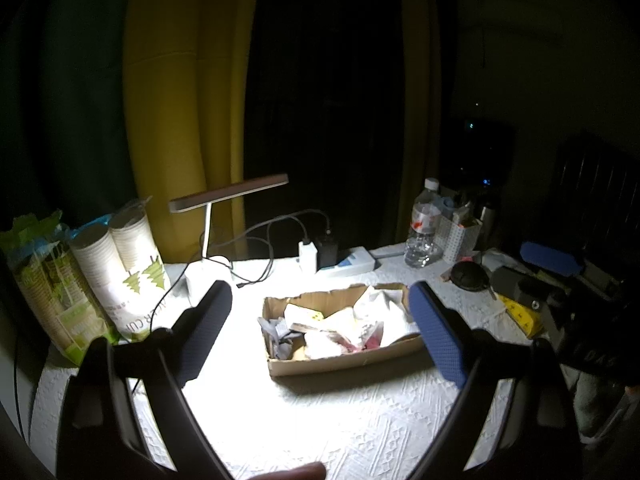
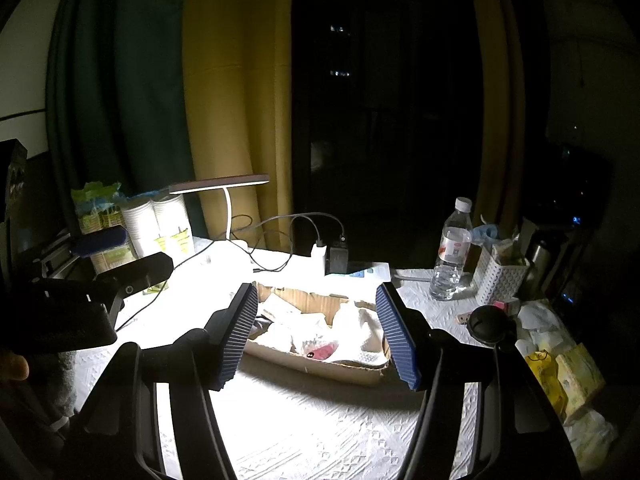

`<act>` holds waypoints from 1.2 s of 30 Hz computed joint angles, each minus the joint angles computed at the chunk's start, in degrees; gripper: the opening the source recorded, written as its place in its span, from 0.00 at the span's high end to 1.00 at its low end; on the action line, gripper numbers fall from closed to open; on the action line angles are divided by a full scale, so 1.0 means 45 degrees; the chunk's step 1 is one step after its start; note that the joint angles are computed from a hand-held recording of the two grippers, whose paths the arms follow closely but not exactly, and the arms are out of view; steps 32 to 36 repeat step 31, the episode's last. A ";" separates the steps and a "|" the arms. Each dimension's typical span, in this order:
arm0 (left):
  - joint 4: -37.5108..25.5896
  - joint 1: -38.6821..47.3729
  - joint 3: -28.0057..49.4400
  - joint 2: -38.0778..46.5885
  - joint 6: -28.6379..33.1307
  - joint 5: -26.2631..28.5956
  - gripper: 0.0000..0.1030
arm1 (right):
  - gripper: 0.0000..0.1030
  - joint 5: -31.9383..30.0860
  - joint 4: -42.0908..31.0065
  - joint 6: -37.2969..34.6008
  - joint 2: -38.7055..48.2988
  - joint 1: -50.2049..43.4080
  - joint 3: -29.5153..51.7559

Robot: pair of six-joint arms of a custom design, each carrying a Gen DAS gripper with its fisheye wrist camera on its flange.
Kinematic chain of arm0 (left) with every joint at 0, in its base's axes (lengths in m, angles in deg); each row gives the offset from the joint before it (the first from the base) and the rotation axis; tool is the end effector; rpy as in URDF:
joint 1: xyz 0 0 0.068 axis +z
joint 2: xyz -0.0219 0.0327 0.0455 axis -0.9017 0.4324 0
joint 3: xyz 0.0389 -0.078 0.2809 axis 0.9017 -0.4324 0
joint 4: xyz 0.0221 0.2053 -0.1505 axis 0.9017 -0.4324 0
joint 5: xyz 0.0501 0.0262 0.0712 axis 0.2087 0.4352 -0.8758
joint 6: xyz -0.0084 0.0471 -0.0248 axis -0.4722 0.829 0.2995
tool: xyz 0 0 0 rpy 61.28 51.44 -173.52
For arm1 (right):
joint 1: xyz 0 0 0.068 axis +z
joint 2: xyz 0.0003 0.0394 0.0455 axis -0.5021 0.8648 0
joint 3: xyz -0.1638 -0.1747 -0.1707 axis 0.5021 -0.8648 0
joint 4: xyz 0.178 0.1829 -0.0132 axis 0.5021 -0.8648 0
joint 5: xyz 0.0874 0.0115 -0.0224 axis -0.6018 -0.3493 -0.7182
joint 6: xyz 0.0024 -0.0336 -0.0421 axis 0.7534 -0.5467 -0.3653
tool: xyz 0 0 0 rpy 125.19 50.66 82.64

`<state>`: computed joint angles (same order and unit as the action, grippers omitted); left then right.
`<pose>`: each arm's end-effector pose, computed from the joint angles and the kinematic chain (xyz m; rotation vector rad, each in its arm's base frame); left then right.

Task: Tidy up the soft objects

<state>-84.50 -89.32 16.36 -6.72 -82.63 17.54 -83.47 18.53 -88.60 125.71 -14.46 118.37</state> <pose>0.2436 -0.0911 0.2684 -0.3260 2.0078 0.1017 0.3296 0.1082 0.2972 -0.8077 1.9604 0.4734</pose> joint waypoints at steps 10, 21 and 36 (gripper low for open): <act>0.0033 0.0036 -0.0018 0.0010 0.0023 0.0022 0.12 | 0.37 -0.0023 0.0029 -0.0026 0.0051 -0.0025 0.0012; 0.0109 0.0018 0.0013 0.0138 0.0010 0.0027 0.12 | 0.37 -0.0039 0.0016 -0.0040 0.0121 -0.0038 0.0063; 0.0261 0.0144 0.0463 0.0742 0.0241 0.0399 0.12 | 0.37 -0.0244 0.0136 -0.0150 0.0281 -0.0258 0.0062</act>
